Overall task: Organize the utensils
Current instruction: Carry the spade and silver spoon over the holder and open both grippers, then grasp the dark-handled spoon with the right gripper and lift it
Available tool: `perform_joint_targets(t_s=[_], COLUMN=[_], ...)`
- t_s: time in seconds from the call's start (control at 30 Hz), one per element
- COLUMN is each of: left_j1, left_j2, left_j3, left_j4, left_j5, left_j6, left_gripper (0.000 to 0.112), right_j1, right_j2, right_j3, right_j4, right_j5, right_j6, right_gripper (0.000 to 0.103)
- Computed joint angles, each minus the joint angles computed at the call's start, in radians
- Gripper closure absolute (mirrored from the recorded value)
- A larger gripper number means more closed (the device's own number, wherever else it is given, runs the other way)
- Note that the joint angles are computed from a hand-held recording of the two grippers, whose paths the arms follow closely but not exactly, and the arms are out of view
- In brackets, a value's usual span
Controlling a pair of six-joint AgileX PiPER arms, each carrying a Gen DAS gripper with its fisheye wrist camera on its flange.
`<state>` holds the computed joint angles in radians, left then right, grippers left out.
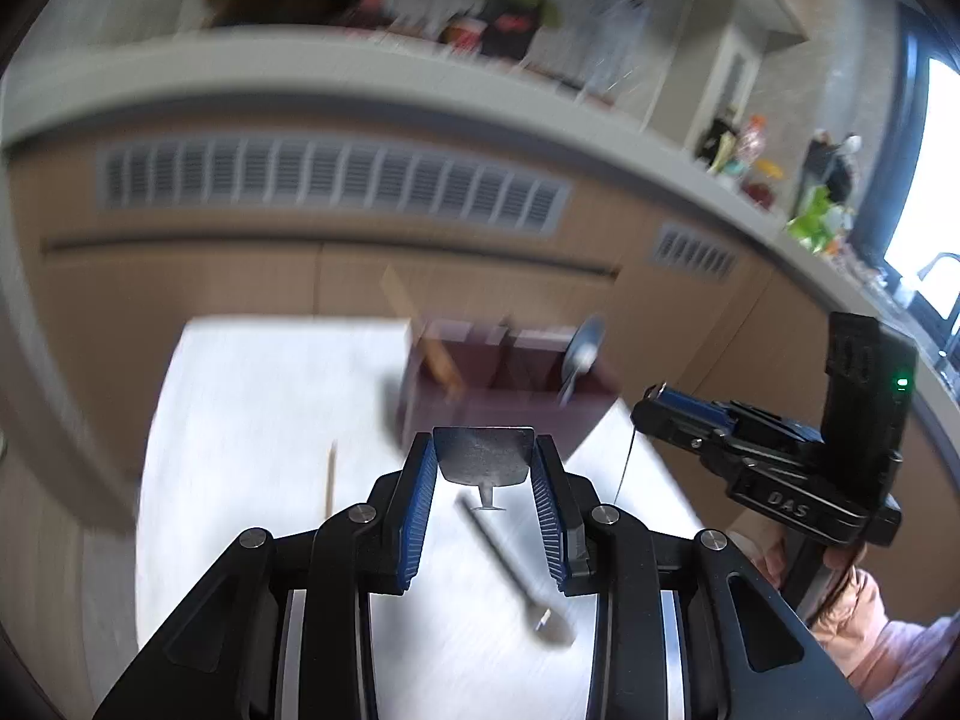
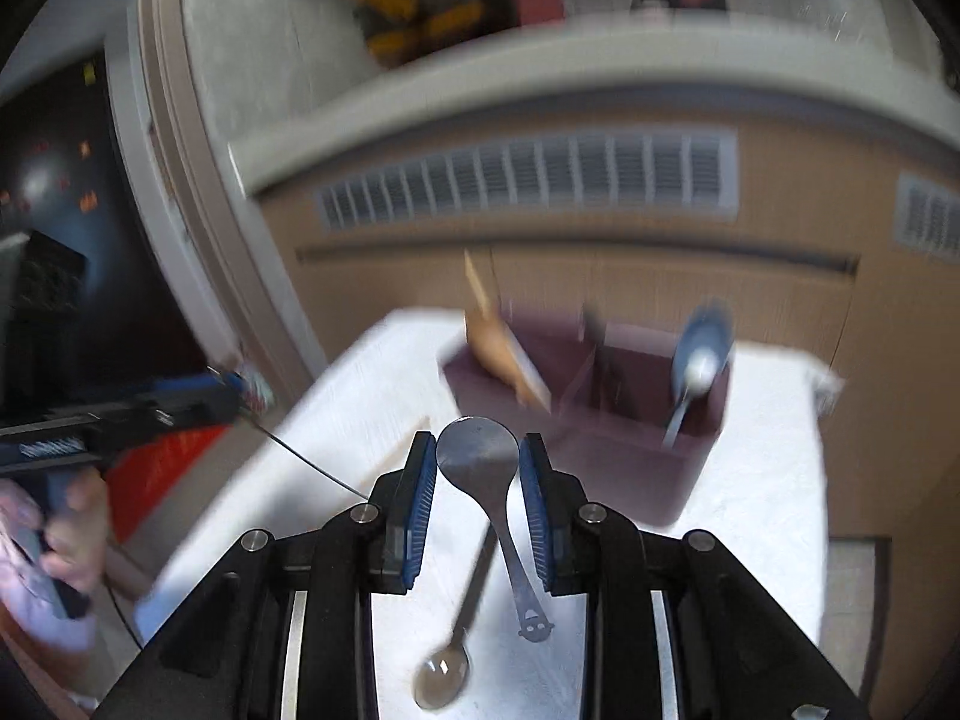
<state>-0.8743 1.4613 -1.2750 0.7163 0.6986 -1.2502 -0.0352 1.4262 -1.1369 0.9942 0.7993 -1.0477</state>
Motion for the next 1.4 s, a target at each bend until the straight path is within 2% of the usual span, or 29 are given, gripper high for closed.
perform_joint_targets(t_s=[0.1,0.27,0.3,0.47,0.6,0.73,0.8,0.9,1.0,1.1,1.17,1.27,1.33,1.4], left_j1=[0.019,0.091,0.106,0.173,0.221,0.272,0.299,0.307,0.293,0.262,0.236,0.227,0.227,0.238], left_j2=[0.056,0.196,0.216,0.318,0.380,0.430,0.445,0.433,0.369,0.301,0.259,0.223,0.200,0.173], left_j3=[-0.182,-0.460,-0.490,-0.594,-0.615,-0.624,-0.617,-0.571,-0.464,-0.352,-0.271,-0.164,-0.067,0.034], left_j4=[-0.035,-0.155,-0.187,-0.310,-0.392,-0.507,-0.579,-0.579,-0.498,-0.338,-0.225,-0.183,-0.174,-0.203], left_j5=[0.046,0.092,0.093,0.111,0.108,0.100,0.086,0.056,-0.009,-0.022,0.003,0.033,0.039,-0.003], left_j6=[0.148,0.375,0.410,0.526,0.566,0.617,0.651,0.635,0.559,0.423,0.322,0.246,0.180,0.142], left_gripper=[0.079,0.079,0.079,0.079,0.079,0.074,0.064,0.062,0.062,0.062,0.062,0.062,0.062,0.062], right_j1=[-0.007,0.022,0.014,0.013,0.017,0.027,0.025,0.025,0.033,0.035,0.045,0.082,0.112,0.134], right_j2=[0.003,0.079,0.092,0.217,0.280,0.355,0.385,0.391,0.353,0.289,0.237,0.146,0.109,0.081], right_j3=[-0.132,-0.283,-0.306,-0.431,-0.421,-0.452,-0.462,-0.441,-0.380,-0.299,-0.231,-0.107,-0.054,-0.004], right_j4=[0.031,0.038,0.028,-0.052,-0.067,-0.139,-0.159,-0.184,-0.227,-0.235,-0.251,-0.298,-0.360,-0.400], right_j5=[0.018,-0.074,-0.066,-0.055,-0.073,-0.068,-0.052,-0.072,-0.129,-0.174,-0.216,-0.295,-0.328,-0.339], right_j6=[0.028,0.048,0.060,0.166,0.165,0.210,0.234,0.253,0.258,0.240,0.229,0.219,0.251,0.276], right_gripper=[0.078,0.078,0.078,0.078,0.078,0.076,0.075,0.065,0.063,0.057,0.041,0.025,0.021,0.017])
